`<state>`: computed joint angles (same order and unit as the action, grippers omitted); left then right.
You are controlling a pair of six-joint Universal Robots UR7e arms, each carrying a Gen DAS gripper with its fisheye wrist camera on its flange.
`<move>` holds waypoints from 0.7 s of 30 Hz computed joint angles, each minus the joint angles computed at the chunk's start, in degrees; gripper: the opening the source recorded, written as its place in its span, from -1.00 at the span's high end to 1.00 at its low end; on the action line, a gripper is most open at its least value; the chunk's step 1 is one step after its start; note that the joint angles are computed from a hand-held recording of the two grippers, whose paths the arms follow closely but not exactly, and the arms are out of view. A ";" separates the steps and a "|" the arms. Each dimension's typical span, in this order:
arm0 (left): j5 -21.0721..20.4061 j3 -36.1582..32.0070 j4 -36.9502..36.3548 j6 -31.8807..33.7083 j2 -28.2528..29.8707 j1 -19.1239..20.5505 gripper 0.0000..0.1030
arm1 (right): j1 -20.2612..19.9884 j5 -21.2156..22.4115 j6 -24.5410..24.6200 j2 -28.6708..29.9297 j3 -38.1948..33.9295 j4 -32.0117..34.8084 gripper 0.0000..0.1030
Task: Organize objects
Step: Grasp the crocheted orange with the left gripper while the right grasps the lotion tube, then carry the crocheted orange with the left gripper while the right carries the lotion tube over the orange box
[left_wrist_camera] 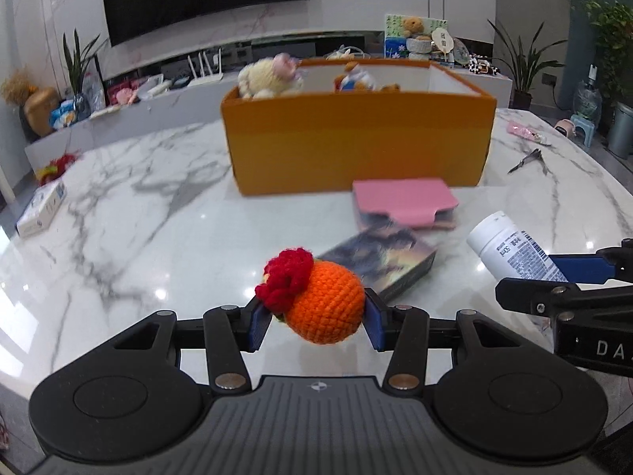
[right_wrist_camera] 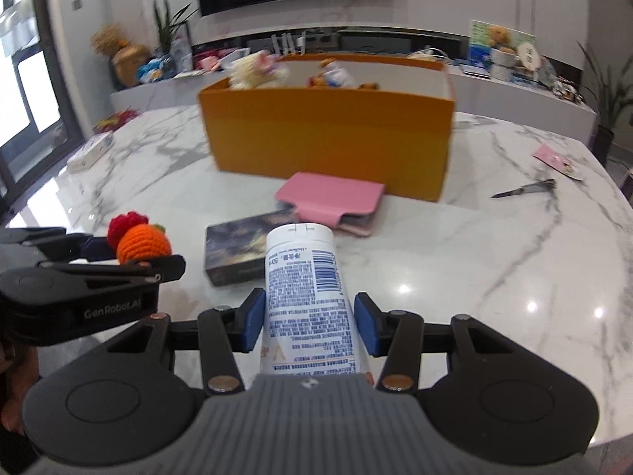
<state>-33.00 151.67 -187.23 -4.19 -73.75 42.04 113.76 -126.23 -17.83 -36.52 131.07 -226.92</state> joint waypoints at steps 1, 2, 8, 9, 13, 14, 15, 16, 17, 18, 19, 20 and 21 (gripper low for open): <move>0.07 -0.28 -0.61 0.79 0.17 -0.60 -0.08 | -0.01 0.06 0.20 -0.58 0.20 -0.45 0.02; 0.14 -0.65 -1.43 1.87 0.40 -1.12 -0.08 | -0.02 0.25 0.54 -1.26 0.41 -0.85 0.02; -1.92 -6.28 -4.80 8.35 2.91 -0.73 -0.08 | -0.13 2.47 0.85 -5.43 -0.76 -0.67 0.01; -2.52 -7.66 -5.41 9.73 3.54 -0.30 -0.08 | -0.25 2.95 0.43 -6.16 -1.36 -0.30 0.01; -4.85 -15.26 -7.67 15.91 6.94 1.60 -0.08 | -1.41 5.26 -0.44 -8.90 -5.75 2.85 0.01; -5.58 -17.56 -7.84 17.19 7.90 2.23 -0.08 | -1.63 5.41 -0.73 -8.95 -7.36 3.35 0.01; -6.11 -19.99 -8.13 18.78 9.10 2.90 -0.08 | -1.98 5.79 -1.10 -8.95 -9.16 3.95 0.01; -6.28 -22.69 -9.36 21.23 10.88 3.57 -0.08 | -2.41 6.17 -1.31 -8.81 -11.10 4.83 0.01; -6.33 -25.62 -10.56 23.82 12.89 4.38 -0.08 | -2.87 6.52 -1.46 -8.51 -13.08 5.86 0.01; -6.80 -28.57 -10.89 25.85 14.51 5.41 -0.08 | -3.47 7.03 -1.52 -8.04 -15.12 6.78 0.01; -7.24 -31.86 -10.28 27.35 16.13 6.48 -0.08 | -3.95 7.27 -1.58 -7.36 -17.11 7.77 0.01; -7.81 -35.17 -9.09 28.56 17.68 7.53 -0.08 | -4.54 7.77 -1.58 -6.60 -18.98 8.52 0.01; -8.72 -38.17 -8.13 29.72 19.11 8.50 -0.08 | -5.16 8.47 -1.55 -5.64 -20.91 9.11 0.01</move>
<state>-41.73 113.50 -195.36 25.53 -54.63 50.54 108.60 -117.76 -19.39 -42.16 110.16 -217.81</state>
